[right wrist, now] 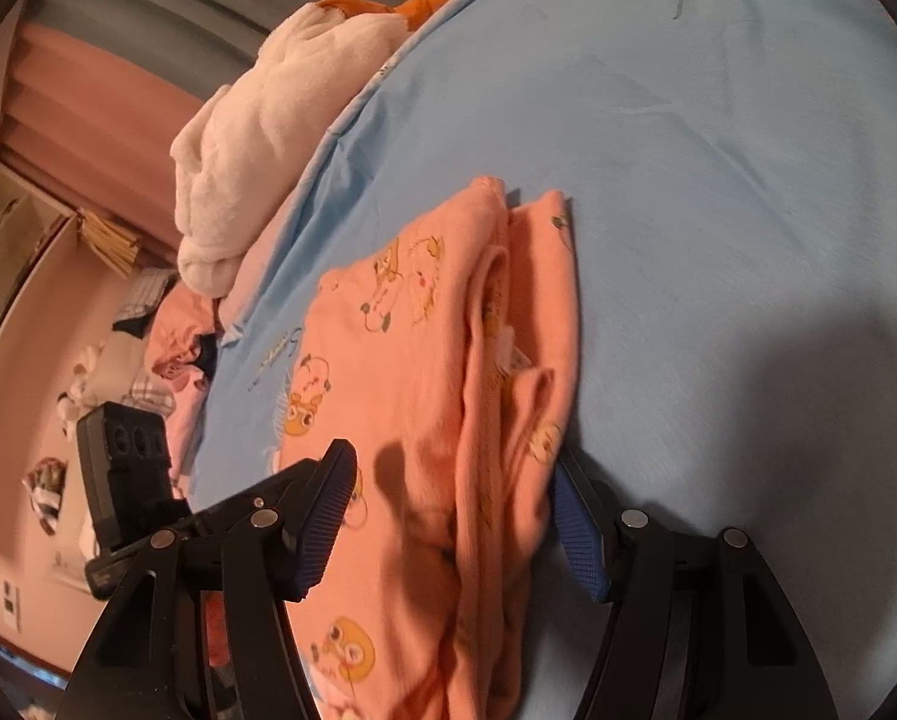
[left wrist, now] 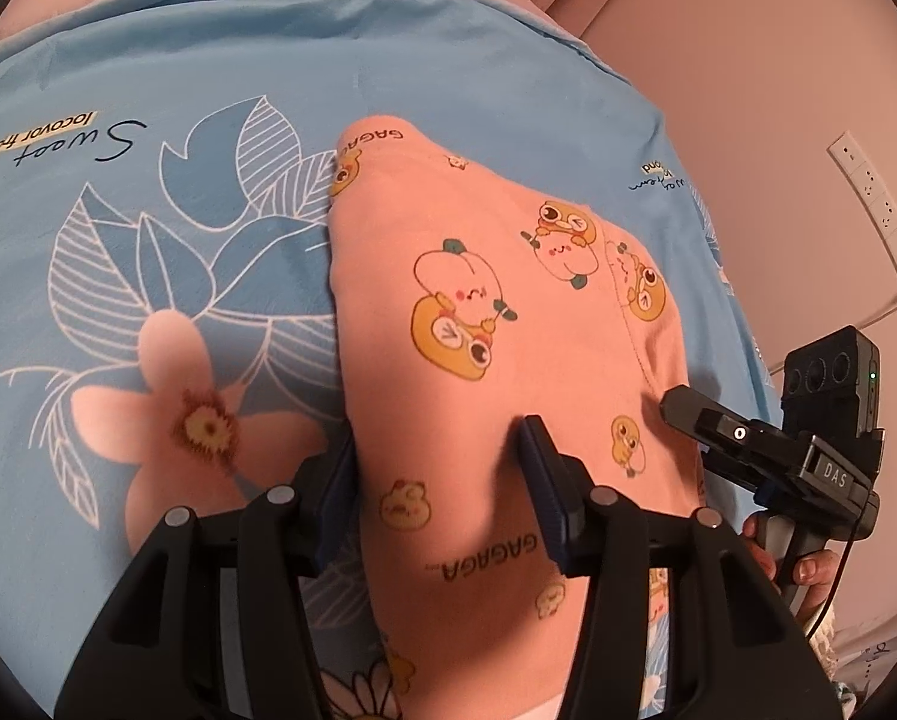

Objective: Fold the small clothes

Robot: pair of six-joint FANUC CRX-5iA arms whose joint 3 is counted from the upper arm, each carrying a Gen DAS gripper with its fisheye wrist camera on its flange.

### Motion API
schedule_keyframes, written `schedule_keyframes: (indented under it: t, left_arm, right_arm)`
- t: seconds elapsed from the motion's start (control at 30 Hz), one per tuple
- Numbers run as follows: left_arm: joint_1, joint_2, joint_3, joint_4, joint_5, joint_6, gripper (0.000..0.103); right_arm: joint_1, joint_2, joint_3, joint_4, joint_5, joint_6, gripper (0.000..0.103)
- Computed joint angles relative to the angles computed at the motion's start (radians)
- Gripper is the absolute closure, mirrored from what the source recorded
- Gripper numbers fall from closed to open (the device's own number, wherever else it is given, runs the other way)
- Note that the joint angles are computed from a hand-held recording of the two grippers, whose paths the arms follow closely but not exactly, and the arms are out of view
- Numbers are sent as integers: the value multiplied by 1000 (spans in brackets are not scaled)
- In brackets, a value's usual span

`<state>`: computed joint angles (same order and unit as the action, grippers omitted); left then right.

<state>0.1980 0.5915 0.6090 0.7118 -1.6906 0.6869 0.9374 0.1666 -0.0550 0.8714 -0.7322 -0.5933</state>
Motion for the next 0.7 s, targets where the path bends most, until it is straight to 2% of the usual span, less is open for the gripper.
schedule_keyframes:
  t: [0.2, 0.3, 0.4, 0.5, 0.7]
  left_arm:
    - [-15, 2, 11, -14, 9, -8, 52]
    - [-21, -1, 18, -30, 12, -7, 52]
    - [-23, -23, -12, -37, 43, -23, 52]
    - [-27, -63, -66, -49, 96, -58, 52]
    - [-29, -87, -99, -56, 138, -66, 52]
  right_arm:
    - [-19, 18, -4, 52, 32, -17, 39]
    - [-16, 35, 16, 45, 11, 24, 43]
    - [-15, 28, -11, 93, 13, 0, 48]
    - [-26, 9, -61, 162, 47, -81, 54]
    - [-24, 11, -62, 173, 42, -78, 59]
